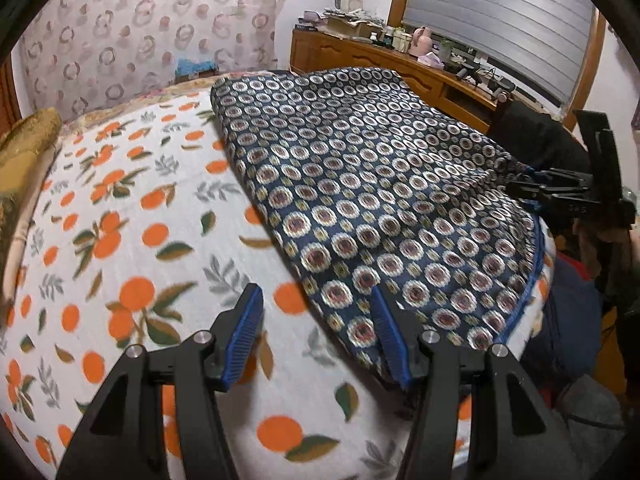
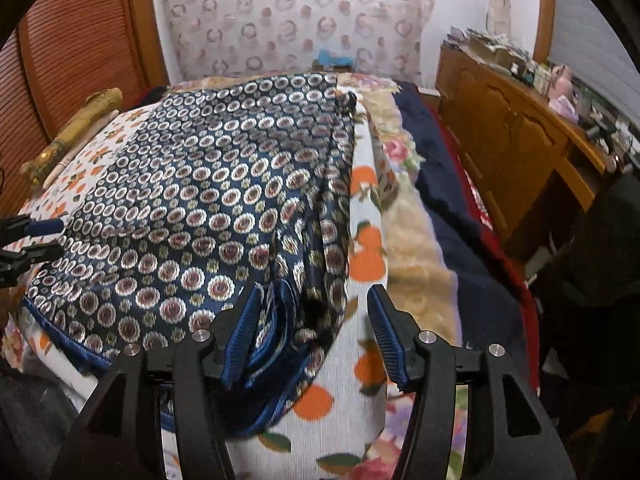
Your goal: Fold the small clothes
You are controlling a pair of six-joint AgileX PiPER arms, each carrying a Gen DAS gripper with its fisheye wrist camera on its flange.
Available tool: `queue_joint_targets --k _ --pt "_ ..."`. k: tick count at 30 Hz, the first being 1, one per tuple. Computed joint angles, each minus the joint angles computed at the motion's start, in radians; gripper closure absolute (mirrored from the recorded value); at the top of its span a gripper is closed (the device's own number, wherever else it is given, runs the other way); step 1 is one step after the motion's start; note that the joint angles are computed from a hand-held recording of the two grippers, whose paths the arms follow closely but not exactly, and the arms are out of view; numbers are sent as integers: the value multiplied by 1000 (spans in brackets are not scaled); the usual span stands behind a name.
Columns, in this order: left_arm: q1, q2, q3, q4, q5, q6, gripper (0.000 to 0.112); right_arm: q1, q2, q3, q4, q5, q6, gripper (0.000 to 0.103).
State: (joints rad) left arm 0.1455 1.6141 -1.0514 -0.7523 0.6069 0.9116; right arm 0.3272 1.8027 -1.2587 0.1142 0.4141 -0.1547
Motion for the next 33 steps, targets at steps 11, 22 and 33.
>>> queue_joint_targets --k 11,22,33 --pt "43 -60 85 -119 92 107 76 10 -20 59 96 -12 -75 46" --pt "65 -81 117 -155 131 143 83 22 -43 85 -16 -16 41 48" --pt "54 -83 115 -146 152 134 84 26 -68 126 221 -18 -213 95"
